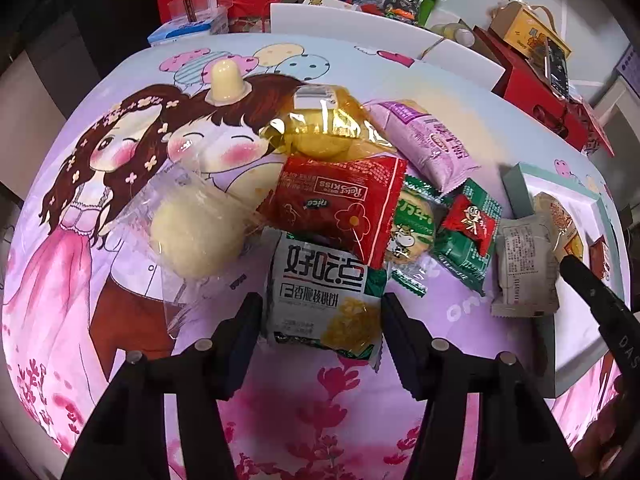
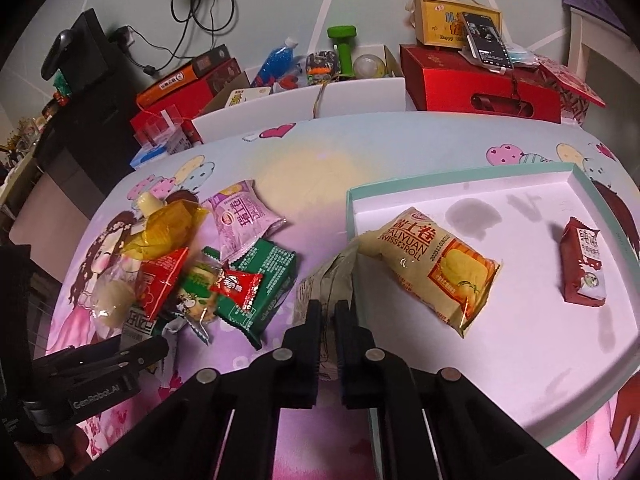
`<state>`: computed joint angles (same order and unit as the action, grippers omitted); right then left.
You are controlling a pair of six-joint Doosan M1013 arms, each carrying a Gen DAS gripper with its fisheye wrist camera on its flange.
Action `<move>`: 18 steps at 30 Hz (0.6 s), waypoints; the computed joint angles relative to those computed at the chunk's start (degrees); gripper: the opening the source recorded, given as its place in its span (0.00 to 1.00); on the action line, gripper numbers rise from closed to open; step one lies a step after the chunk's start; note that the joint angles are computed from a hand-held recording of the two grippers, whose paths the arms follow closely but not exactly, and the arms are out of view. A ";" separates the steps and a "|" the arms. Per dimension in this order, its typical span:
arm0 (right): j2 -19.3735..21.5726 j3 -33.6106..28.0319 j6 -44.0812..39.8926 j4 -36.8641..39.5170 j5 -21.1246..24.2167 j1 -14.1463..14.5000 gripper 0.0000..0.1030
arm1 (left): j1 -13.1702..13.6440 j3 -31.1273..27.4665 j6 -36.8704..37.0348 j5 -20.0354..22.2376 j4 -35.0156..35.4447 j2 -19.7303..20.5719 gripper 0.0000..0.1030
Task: Organize snacks
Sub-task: 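Reach the right tool toward the small red candy packet in the pile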
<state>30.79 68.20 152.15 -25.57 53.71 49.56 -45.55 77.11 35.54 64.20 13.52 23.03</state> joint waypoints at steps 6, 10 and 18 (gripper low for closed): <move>-1.23 1.72 -1.03 1.45 -2.80 -0.48 0.00 | -0.51 0.76 -0.61 -1.06 0.92 -0.29 0.58; -2.05 3.62 1.29 4.54 -5.35 -1.63 0.04 | -0.48 0.84 -1.07 -0.83 1.03 -0.42 0.58; 0.04 0.48 -1.37 2.27 -0.53 -1.01 0.04 | -0.30 0.88 -0.53 -0.83 0.55 -0.48 0.58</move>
